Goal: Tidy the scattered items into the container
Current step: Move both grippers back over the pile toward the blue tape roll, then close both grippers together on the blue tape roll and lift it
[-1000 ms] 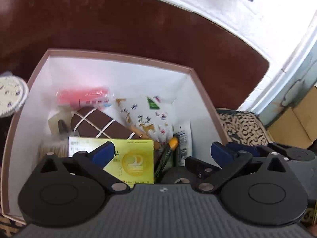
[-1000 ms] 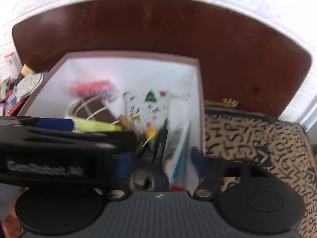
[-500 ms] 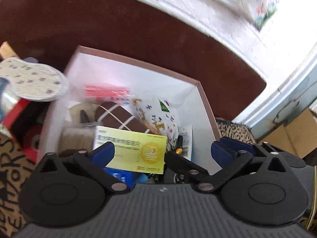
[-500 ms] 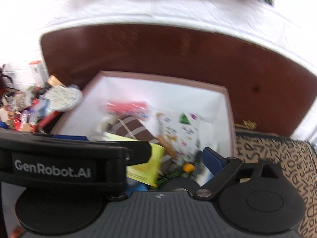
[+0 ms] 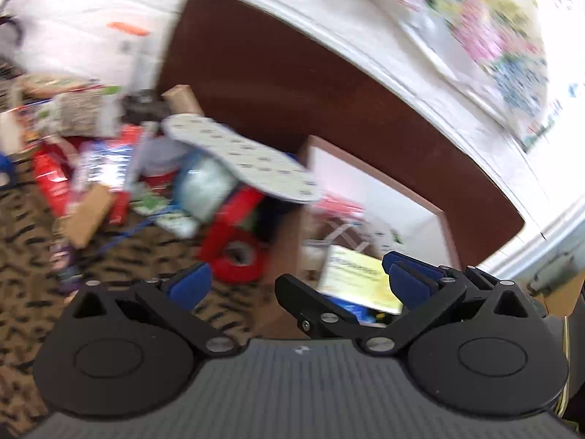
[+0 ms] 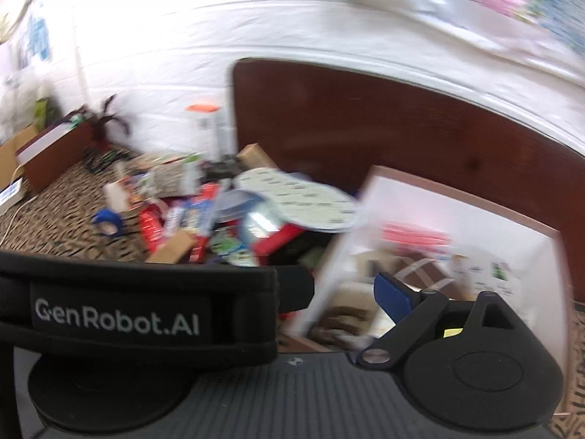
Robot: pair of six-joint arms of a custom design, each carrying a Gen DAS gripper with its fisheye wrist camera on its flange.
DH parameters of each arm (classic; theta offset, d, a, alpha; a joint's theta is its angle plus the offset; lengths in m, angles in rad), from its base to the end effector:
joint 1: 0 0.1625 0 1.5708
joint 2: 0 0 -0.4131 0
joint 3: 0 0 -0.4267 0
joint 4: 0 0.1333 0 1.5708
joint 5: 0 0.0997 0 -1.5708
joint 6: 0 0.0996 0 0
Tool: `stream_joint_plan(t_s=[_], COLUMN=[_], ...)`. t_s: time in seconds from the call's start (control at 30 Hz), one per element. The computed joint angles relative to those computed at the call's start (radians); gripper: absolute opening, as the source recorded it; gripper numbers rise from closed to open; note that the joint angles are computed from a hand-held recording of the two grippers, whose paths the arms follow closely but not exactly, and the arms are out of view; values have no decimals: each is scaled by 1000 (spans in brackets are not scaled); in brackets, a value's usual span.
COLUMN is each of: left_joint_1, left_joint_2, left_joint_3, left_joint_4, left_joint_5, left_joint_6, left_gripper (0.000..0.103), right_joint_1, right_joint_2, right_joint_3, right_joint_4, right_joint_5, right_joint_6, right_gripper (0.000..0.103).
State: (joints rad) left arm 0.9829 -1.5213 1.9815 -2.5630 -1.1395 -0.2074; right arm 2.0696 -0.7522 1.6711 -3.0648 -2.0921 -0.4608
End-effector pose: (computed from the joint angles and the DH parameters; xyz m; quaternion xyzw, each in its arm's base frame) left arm -0.1509 -0.5418 0.3582 0.1230 0.9361 -0.3167 0.0909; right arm 0.4041 -0.5669 0.0873 0.3629 -0.8557 0.2787 0.2419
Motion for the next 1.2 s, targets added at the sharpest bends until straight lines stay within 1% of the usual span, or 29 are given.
stream_joint_plan(t_s=[0.13,0.3,0.43,0.53,0.63,0.7,0.83,0.9,0.97,1.03,1.1,1.13,1.17,1.2], left_joint_1=[46,109,171,211,252,282,342,364,381,404,419,425,432,438], left_joint_2=[-50,-85,-82,-65,-45,-26,9,30,56,86,109,118,125,131], left_joint_3=[-2,-29,-70,-104,-136,-164,-220,-249,-280,-319,-346,-357,-367,-374], left_joint_4=[26,46,53,47,35,32,50,54,62,84,99,105,110,113], left_joint_5=[20,46,58,76,83,77,41,30,19,-10,-25,-32,-42,-50], left_joint_6=[-21,-15,-12,-31,-45,-43,-48,-30,-4,21,43,51,57,58], left_gripper=[103,103,103,103,103,103,98,98,93,87,84,80,77,77], right_joint_1=[40,87,115,125,129,130,129,125,121,118,115,114,113,111], right_joint_2=[71,175,267,319,381,424,499,533,574,615,650,667,682,697], right_joint_3=[-49,-134,-229,-292,-373,-436,-544,-596,-657,-718,-770,-794,-817,-841], right_joint_4=[43,79,110,133,164,208,280,320,368,406,435,447,461,478], right_joint_5=[12,35,40,58,77,82,98,108,115,119,118,118,118,120], right_joint_6=[22,26,34,32,23,14,-17,-24,-32,-40,-48,-53,-52,-49], right_gripper=[94,94,94,93,90,84,79,77,75,75,72,72,70,68])
